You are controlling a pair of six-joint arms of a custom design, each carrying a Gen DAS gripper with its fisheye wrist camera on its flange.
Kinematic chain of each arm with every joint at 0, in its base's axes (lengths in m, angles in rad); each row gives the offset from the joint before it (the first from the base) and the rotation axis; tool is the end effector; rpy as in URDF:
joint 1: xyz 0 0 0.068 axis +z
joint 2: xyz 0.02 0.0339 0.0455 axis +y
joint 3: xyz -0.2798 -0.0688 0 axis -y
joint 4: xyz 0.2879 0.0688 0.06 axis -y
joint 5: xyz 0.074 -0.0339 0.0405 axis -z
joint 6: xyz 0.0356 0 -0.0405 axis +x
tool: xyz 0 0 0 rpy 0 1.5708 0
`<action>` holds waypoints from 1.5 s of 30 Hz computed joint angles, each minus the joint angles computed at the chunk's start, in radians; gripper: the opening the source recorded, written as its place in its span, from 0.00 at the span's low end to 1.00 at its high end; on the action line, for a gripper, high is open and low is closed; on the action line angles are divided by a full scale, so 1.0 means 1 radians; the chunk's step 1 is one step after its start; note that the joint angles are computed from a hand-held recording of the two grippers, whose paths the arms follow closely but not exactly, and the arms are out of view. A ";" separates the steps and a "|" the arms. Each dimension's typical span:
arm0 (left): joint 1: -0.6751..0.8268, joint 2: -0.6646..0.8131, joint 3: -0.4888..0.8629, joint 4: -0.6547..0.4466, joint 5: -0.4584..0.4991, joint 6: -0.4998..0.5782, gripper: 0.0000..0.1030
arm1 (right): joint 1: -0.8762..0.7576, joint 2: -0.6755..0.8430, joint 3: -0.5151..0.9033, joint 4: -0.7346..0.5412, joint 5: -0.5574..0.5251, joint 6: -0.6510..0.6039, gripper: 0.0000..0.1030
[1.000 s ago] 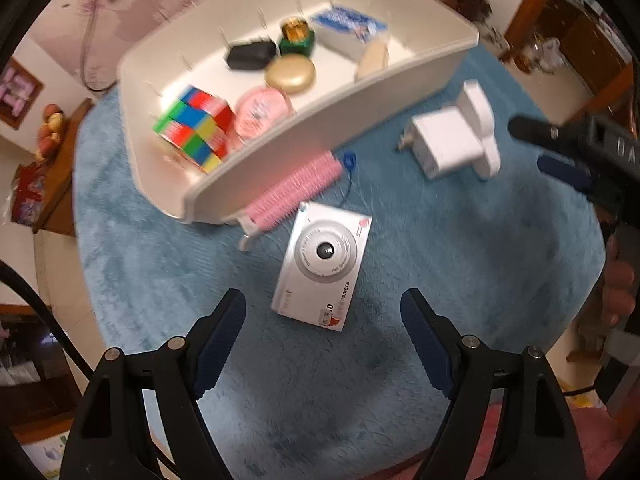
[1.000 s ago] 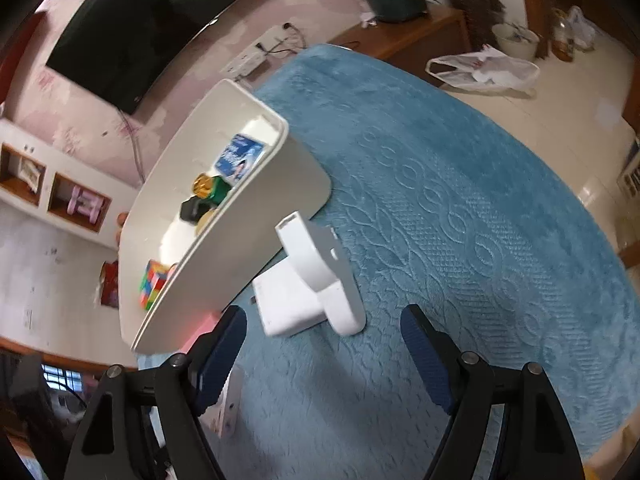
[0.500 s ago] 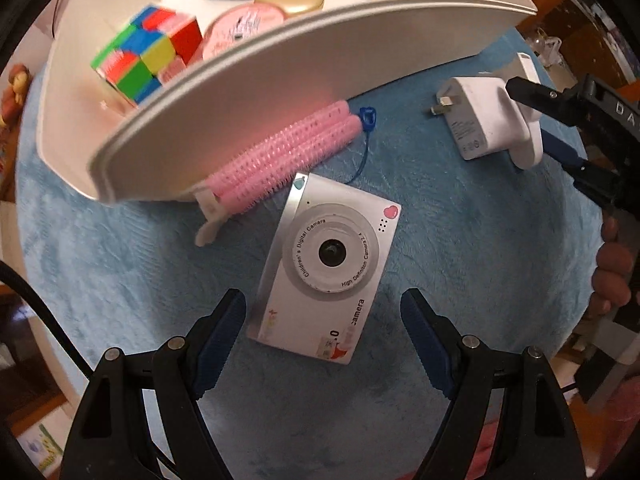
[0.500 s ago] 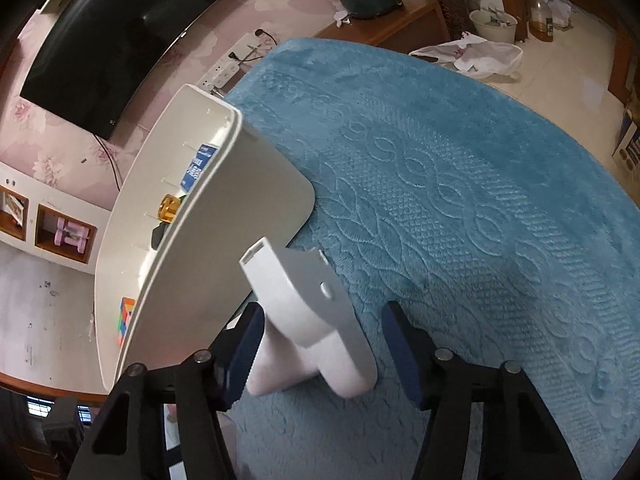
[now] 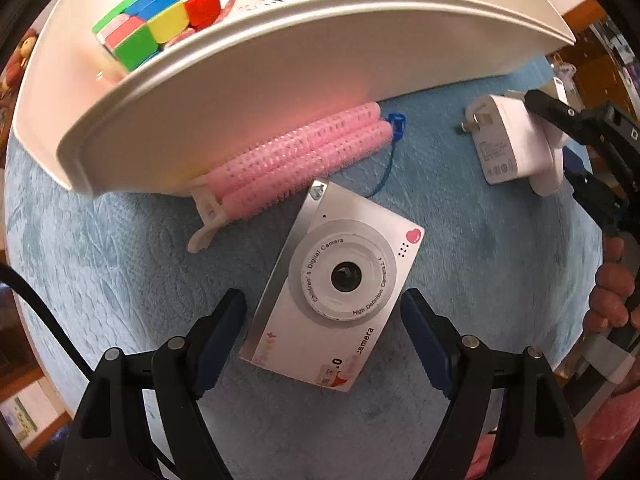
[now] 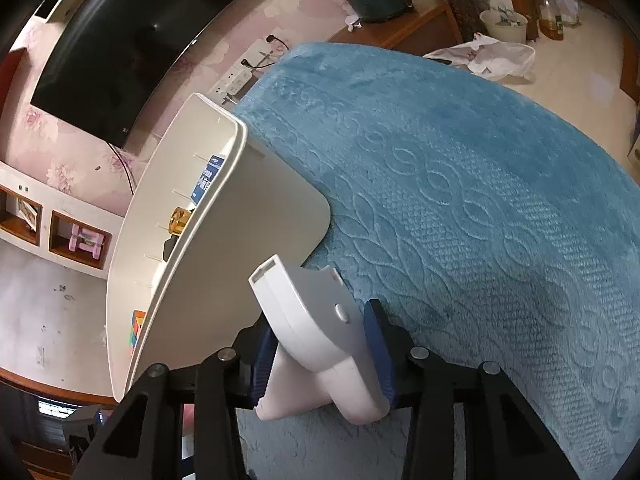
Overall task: Organize rigid objects
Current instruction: 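Grasp the white toy device with left tool while right tool grasps white adapter, then lift the white toy device with left tool while right tool lifts the adapter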
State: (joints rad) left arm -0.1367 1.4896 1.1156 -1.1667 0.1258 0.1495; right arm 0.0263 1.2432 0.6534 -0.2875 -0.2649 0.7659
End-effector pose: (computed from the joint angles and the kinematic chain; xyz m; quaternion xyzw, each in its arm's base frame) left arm 0.2872 -0.0440 0.2338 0.1433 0.9876 -0.0628 0.0154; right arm 0.2715 0.0165 0.1848 0.2951 0.8854 0.2446 0.2629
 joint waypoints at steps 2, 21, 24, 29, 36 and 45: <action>0.005 0.014 0.013 0.006 0.004 -0.012 0.78 | -0.005 -0.002 -0.002 0.003 -0.006 -0.001 0.38; -0.004 -0.068 -0.036 -0.036 -0.003 -0.144 0.66 | -0.060 -0.055 0.021 -0.134 -0.059 -0.119 0.21; 0.002 -0.094 -0.057 -0.054 0.011 -0.186 0.66 | -0.082 -0.075 0.022 -0.170 -0.082 -0.141 0.21; -0.023 -0.153 -0.101 -0.079 0.018 -0.254 0.63 | -0.129 -0.112 0.035 -0.266 -0.116 -0.221 0.21; -0.038 -0.315 -0.226 -0.109 0.088 -0.439 0.62 | -0.221 -0.159 0.055 -0.432 -0.201 -0.358 0.21; -0.066 -0.514 -0.272 -0.151 0.105 -0.591 0.62 | -0.292 -0.159 0.138 -0.667 -0.265 -0.624 0.21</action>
State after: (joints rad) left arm -0.2027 0.9759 0.8433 -1.3175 0.2310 -0.4418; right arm -0.2654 1.0838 0.7910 -0.9541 -0.5301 0.1421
